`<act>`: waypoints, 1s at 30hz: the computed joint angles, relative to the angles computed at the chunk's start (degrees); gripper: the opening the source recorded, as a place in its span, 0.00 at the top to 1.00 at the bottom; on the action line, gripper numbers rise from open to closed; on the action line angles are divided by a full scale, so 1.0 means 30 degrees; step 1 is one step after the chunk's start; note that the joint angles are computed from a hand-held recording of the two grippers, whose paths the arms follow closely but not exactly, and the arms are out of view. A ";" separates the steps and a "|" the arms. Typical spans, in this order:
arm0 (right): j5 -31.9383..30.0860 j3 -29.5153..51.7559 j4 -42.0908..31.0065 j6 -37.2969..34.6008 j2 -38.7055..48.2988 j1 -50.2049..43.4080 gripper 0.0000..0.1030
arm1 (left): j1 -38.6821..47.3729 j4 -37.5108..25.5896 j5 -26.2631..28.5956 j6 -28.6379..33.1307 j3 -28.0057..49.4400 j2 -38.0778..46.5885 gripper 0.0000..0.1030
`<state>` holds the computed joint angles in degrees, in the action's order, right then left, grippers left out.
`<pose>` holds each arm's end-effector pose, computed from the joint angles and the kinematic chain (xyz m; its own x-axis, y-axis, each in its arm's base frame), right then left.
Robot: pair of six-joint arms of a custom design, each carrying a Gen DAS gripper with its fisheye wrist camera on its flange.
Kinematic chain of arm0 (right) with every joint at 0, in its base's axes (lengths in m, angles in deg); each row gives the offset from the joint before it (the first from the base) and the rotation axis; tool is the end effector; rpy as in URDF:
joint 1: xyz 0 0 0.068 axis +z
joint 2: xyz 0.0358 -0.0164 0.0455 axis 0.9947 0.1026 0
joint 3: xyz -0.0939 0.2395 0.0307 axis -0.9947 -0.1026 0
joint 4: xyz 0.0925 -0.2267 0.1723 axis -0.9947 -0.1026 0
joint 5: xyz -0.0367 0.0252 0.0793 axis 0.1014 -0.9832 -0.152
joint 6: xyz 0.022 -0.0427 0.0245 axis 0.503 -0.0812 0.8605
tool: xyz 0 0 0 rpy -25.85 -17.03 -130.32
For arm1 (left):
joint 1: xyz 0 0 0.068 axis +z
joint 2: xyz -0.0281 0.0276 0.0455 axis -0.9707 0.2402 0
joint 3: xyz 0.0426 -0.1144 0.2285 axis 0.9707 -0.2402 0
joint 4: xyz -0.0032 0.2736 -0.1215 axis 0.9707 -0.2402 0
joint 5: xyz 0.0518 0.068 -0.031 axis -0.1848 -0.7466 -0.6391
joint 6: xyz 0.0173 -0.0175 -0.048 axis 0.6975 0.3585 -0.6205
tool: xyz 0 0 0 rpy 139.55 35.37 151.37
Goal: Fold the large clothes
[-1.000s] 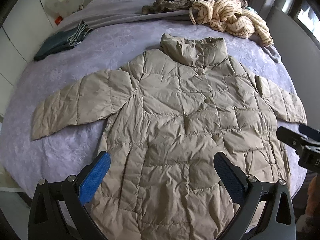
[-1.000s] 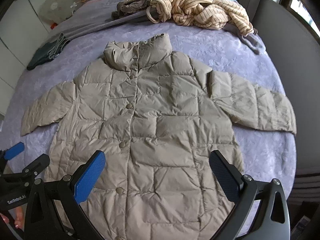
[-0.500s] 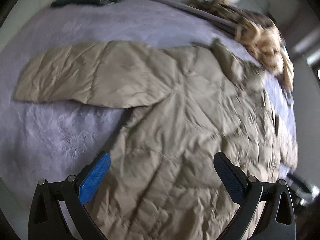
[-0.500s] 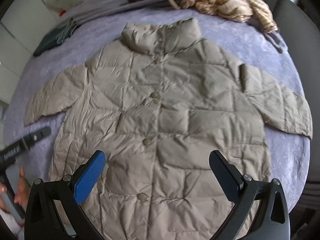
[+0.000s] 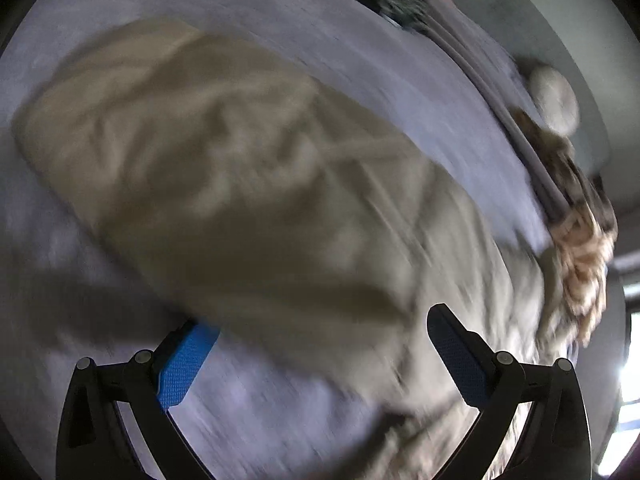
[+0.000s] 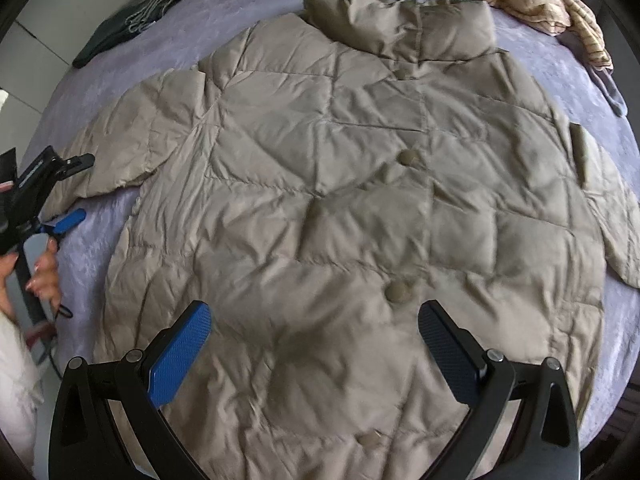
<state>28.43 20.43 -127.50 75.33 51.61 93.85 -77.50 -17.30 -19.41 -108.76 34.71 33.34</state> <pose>0.2013 0.0351 0.2456 -0.9535 0.2308 -0.1937 0.2146 0.9715 0.1010 0.3723 -0.0194 0.1458 -0.8568 -0.4709 -0.2102 -0.3497 0.8301 -0.4344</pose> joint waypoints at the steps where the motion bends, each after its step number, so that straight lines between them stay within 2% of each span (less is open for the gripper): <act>1: 0.0020 0.0076 0.0395 0.0249 0.0300 0.0180 0.00 | 0.0459 0.0269 0.0077 -0.0190 0.0331 0.0401 0.00; 3: -0.0081 0.0305 0.1134 0.0633 0.0892 0.0474 0.00 | 0.1182 0.0751 0.0026 -0.0544 0.0972 0.1052 0.00; 6: -0.0092 0.0789 0.2351 0.0979 0.2137 0.1097 0.00 | 0.1847 0.1008 -0.1118 -0.0335 0.2246 0.2237 0.01; 7: -0.0140 0.0934 0.2750 0.1049 0.2571 0.1280 0.00 | 0.2009 0.1006 -0.1646 -0.0396 0.2772 0.2836 0.10; 8: -0.0248 0.1058 0.3195 0.1053 0.3026 0.1404 0.00 | 0.2077 0.0785 -0.1810 -0.0530 0.3332 0.3442 0.32; 9: -0.0316 0.1124 0.3765 0.1140 0.3487 0.1623 0.00 | 0.2166 0.0623 -0.1774 -0.0575 0.3736 0.3915 0.44; 10: -0.0383 0.1176 0.4184 0.1204 0.3798 0.1783 0.00 | 0.2468 0.0965 -0.1158 -0.0636 0.3947 0.4394 0.72; 11: -0.0456 0.1233 0.4683 0.1305 0.4158 0.1947 0.00 | 0.2654 0.1476 -0.0518 -0.0735 0.3820 0.4465 0.88; 12: -0.0601 0.1335 0.5186 0.1486 0.4570 0.2129 0.00 | 0.2685 0.1678 -0.0321 -0.0817 0.3873 0.4476 0.89; 14: -0.1056 0.1514 0.6154 0.1809 0.5279 0.2270 0.00 | 0.2263 0.1451 -0.1968 0.0325 0.4098 0.3992 0.91; 16: -0.1377 0.1467 0.7688 0.2476 0.5732 0.2447 0.11 | 0.1499 0.1576 -0.3750 0.1987 0.3867 0.2998 0.91; 17: -0.1589 0.1456 0.8386 0.2801 0.5986 0.2457 0.35 | 0.1023 0.1586 -0.4493 0.2519 0.3825 0.2583 0.91; 18: -0.1933 0.1465 0.9070 0.3223 0.6374 0.2353 0.69 | 0.0636 0.1540 -0.5189 0.3301 0.3773 0.2042 0.91; 19: -0.2250 0.1464 0.9735 0.3819 0.6787 0.2202 0.83 | 0.0317 0.1250 -0.5526 0.3610 0.4173 0.1934 0.91; 20: -0.2489 0.1461 1.0252 0.4275 0.7093 0.2043 0.90 | 0.0089 0.1025 -0.5684 0.4185 0.4325 0.1548 0.91; 25: -0.5632 0.0879 1.5475 0.6311 0.9018 0.1415 0.90 | -0.0960 0.0384 -0.5546 0.5899 0.4883 -0.0286 0.91; 27: -0.6880 0.1089 1.6875 0.6754 1.0364 0.1647 0.90 | -0.1782 0.0328 -0.5392 0.6439 0.5322 -0.0826 0.91; 30: -0.7509 0.1102 1.7924 0.7121 1.1888 0.2169 0.91 | -0.3204 -0.0319 -0.4611 0.6674 0.6825 -0.0399 0.91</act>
